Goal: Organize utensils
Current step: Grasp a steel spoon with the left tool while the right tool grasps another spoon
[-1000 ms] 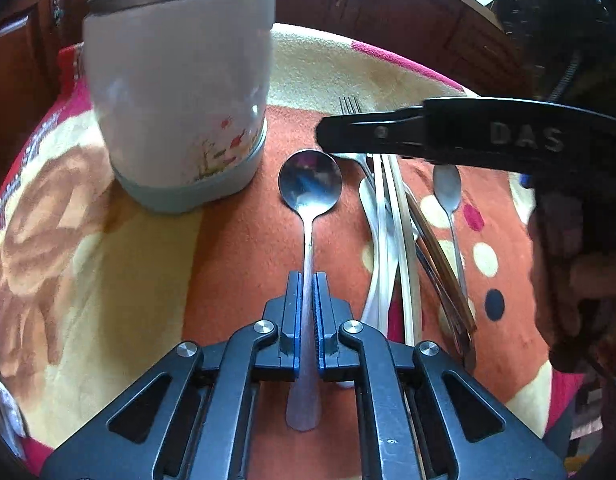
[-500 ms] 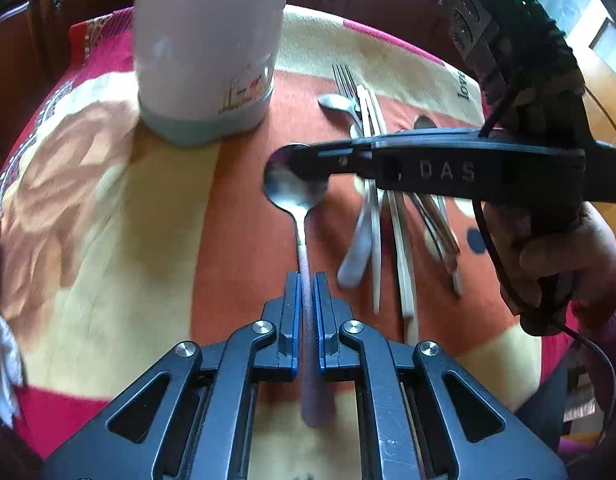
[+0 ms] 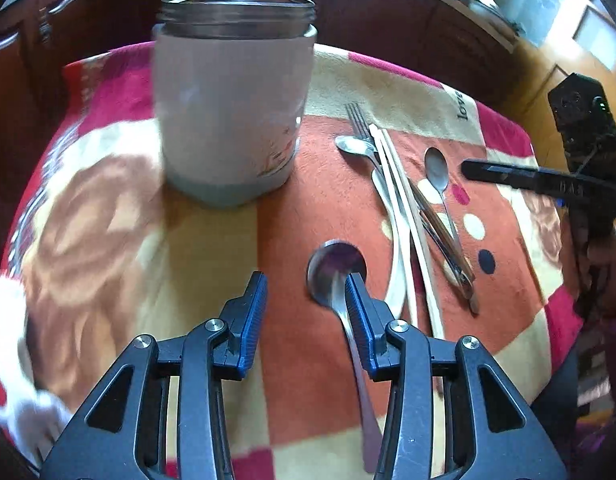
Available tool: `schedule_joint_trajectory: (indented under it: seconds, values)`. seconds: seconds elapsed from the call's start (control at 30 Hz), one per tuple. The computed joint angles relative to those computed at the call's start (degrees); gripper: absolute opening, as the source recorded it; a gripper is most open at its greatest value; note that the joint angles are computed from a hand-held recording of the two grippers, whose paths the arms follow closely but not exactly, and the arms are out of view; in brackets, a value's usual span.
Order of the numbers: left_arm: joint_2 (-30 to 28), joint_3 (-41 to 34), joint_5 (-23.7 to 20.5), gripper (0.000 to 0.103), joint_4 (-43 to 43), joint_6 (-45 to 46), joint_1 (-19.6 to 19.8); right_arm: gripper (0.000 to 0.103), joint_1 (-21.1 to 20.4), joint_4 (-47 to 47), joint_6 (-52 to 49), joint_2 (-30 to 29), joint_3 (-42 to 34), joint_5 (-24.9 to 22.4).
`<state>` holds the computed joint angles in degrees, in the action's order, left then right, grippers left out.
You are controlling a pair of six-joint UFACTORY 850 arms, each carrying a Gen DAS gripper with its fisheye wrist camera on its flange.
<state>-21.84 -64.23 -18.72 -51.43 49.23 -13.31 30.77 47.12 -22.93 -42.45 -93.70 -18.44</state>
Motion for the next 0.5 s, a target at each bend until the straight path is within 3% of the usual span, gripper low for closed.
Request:
schedule_joint_trajectory:
  seconds: [0.13, 0.27, 0.33, 0.43, 0.5]
  values:
    - [-3.6, -4.0, -3.8, 0.039, -0.9, 3.9, 0.6, 0.02, -3.0, -0.6, 4.7, 1.3, 3.7, 1.6]
    - [-5.7, -6.5, -5.9, 0.039, 3.6, 2.3, 0.0, 0.021, -5.1, 13.8, -6.3, -0.7, 2.9, -0.3]
    - [-5.9, -7.1, -7.0, 0.03, 4.7, 2.4, 0.0, 0.024, -5.6, 20.0, -12.6, -2.4, 1.1, -2.4]
    - [-6.4, -7.9, -8.7, 0.014, 5.0, 3.1, 0.3, 0.027, -5.8, 16.3, -10.6, -5.5, -3.3, -4.9]
    - [-6.3, -7.8, -8.6, 0.01, 5.8, 2.6, 0.2, 0.022, -5.5, 16.3, -11.8, -5.8, -3.7, -3.8]
